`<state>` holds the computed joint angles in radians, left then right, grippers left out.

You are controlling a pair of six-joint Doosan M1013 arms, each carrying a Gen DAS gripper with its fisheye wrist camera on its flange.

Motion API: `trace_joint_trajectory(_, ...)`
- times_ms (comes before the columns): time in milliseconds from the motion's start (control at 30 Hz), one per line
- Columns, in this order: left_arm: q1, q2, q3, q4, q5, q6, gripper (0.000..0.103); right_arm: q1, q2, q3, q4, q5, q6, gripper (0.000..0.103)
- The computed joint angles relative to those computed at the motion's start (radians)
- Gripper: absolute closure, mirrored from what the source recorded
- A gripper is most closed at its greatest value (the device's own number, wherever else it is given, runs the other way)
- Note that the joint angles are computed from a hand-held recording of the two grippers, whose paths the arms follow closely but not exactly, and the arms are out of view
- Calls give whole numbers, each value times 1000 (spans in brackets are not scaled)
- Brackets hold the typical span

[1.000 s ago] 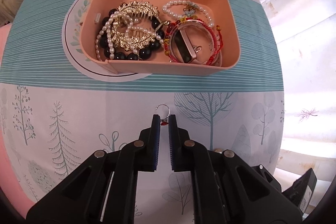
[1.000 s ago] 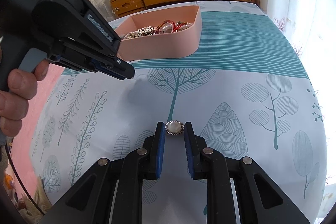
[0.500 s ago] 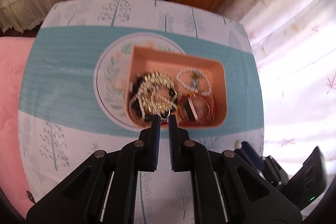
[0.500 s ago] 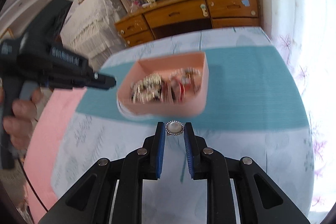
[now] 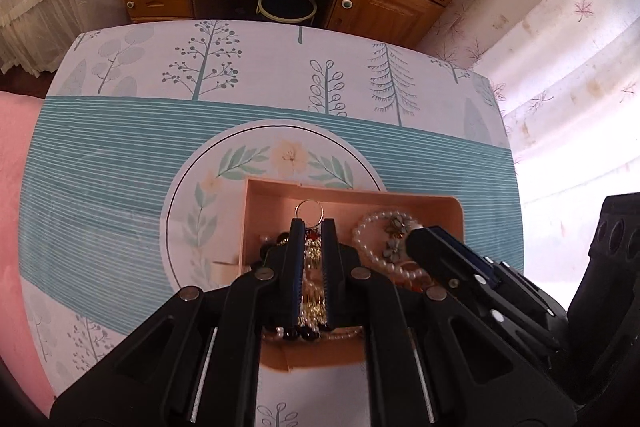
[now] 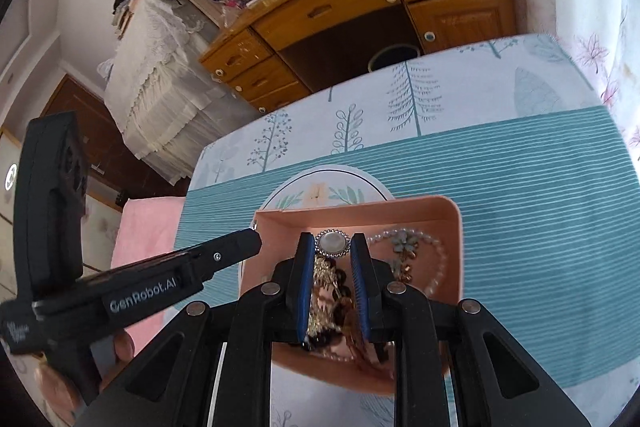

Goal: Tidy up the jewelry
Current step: 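Carry the earring and ring into the pink tray and open both grippers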

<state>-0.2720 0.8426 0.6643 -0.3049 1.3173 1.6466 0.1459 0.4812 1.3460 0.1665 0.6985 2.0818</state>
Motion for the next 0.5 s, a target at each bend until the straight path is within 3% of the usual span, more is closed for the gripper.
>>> trace_joint_trajectory(100, -4, 5, 6, 12, -22, 15, 97, -10, 29, -19, 70, 17, -39, 85)
trace_joint_trajectory(267, -10, -13, 50, 53, -46, 56, 97, -4, 49, -30, 51, 21, -25, 82)
trace_joint_trajectory(500, 1, -70, 163, 62, -79, 69, 97, 9, 5, 35, 27, -14, -11, 82)
